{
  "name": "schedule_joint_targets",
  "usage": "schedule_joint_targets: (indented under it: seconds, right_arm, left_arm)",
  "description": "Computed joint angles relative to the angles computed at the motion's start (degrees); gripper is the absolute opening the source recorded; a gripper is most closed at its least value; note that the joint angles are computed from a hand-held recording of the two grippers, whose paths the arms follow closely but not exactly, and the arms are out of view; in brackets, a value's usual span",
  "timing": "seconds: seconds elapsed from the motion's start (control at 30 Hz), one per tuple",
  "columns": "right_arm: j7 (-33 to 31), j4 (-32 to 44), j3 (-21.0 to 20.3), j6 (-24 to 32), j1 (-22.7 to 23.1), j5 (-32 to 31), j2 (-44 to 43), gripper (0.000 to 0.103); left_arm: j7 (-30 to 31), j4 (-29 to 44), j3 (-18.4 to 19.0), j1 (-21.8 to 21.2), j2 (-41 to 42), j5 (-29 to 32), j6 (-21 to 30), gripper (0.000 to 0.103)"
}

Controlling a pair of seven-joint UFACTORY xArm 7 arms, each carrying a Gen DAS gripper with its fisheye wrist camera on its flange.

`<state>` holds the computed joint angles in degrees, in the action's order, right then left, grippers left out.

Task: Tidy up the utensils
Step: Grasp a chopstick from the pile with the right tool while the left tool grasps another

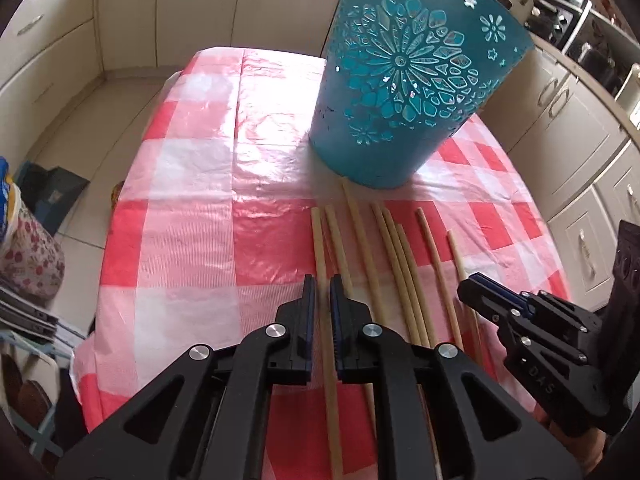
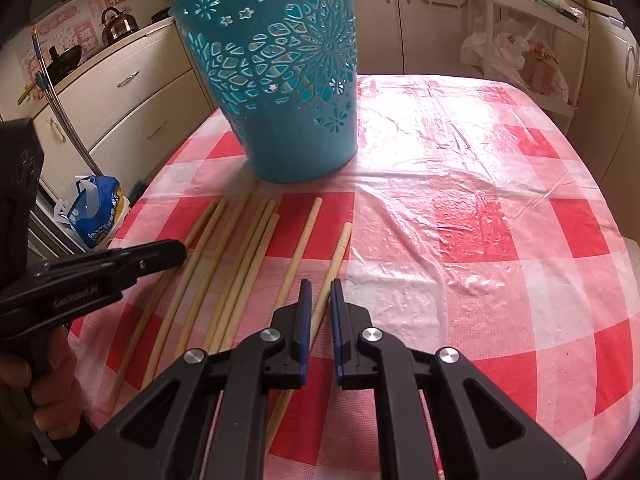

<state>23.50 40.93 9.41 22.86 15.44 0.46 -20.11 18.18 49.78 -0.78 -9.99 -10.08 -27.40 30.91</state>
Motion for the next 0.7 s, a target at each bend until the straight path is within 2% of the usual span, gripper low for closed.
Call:
schedule_joint_targets:
  seconds: [0.2,0.3,0.43,0.53,0.6,0.7]
  right_arm:
    - [0.79,1.00,1.27,1.00,-1.00,-2.77,0.64,0.010]
    - [0.19,0.62,0.63,0.67,-0.02,-1.89,0.32,0.006]
    - [-0.13,1.43,0.71,2.83,-0.20,-2.44,0.31,0.006]
    - [0.68,2.92,2.79,5.26,-1.60,-6.99,0.91,0.006]
    - [1.81,3.64,4.33,6.43,-2.42,-10.88,1.21,0.006]
    - [2.49,3.30,4.19,6.10,-2.06,-12.46,1.08,0.006]
  left_arm:
    - [-4.66,2.85,-2.10,0.97,2.38,9.30,-0.17,0.011]
    - [-4.49,3.49,-1.92,0.69,2.85,9.57,0.46,0.005]
    - [-3.60,3.21,-1.49,1.00,1.67,9.98,2.90,0.005]
    - [-3.82,2.05,-1.87,1.15,0.51,12.33,3.11,0.006]
    - [-5.65,1.17,-3.07,1.57,-0.34,17.64,2.59,0.006]
    - [-7.77,0.49,-3.56,1.56,-1.64,21.35,3.63,0.012]
